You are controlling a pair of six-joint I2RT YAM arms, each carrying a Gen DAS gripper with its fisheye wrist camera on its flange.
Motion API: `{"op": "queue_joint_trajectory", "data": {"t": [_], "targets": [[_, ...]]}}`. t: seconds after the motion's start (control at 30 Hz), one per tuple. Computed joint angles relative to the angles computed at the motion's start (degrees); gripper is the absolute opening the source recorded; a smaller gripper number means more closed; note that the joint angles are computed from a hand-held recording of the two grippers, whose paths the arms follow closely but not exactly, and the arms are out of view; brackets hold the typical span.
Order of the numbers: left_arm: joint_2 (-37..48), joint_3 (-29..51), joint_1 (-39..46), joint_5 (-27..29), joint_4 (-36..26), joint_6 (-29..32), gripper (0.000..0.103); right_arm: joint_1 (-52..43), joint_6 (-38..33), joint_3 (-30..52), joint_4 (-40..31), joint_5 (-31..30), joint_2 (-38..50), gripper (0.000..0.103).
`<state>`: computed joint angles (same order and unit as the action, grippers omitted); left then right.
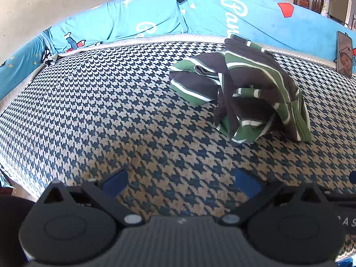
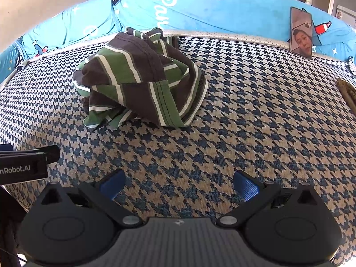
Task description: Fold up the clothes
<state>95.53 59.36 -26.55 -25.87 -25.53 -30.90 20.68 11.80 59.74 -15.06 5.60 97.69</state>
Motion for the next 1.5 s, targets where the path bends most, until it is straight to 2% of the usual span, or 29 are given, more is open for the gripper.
{"op": "queue_joint_trajectory", "data": {"t": [0.7,0.77,0.9,1.07,1.1,1.17,1.23,1.3,1.33,1.37,1.5], "targets": [[-0.26,1.83,-0.64,-0.28,-0.73,-0.79,0.103,-0.54,0.37,1.67,-0.23,0.31,1.98,0.103],[0.14,2.53,-0.57,-0.22,-0.79,-0.51,0.103,-0.71,0.4,1.69,-0.32,-0.13,1.88,0.099],[1.09,3.62,-0.1,0.6,-0.68,0.66,0.103,-0.73,0.12,2.13,-0.73,0.04,2.04,0.097],[2.96,5.72,1.09,2.05,-0.44,2.63,0.103,-2.08,0.0,4.27,-1.81,-2.61,3.62,0.069],[3.21,5.97,1.4,2.26,-0.14,3.08,0.103,-2.33,-0.13,4.67,-1.75,-2.82,3.91,0.066],[3.73,6.45,2.08,2.91,0.65,3.95,0.103,-2.78,-0.53,5.16,-1.21,-3.06,4.21,0.051],[4.48,7.36,2.81,3.73,0.87,4.46,0.103,-3.68,-1.17,4.95,0.28,-3.37,3.86,0.043],[5.36,8.65,3.6,4.63,0.78,4.87,0.103,-4.66,-1.51,5.53,0.77,-3.82,4.13,0.03],[5.68,9.2,3.93,4.94,0.92,5.25,0.103,-5.41,-1.64,6.45,0.19,-4.59,4.61,0.018],[5.92,9.69,4.22,5.16,1.18,5.73,0.103,-6.19,-1.14,7.36,-0.24,-5.84,5.1,0.013],[7.89,13.35,5.84,6.21,1.04,8.77,0.103,-8.83,1.04,9.41,0.32,-12.17,5.97,0.012]]}}
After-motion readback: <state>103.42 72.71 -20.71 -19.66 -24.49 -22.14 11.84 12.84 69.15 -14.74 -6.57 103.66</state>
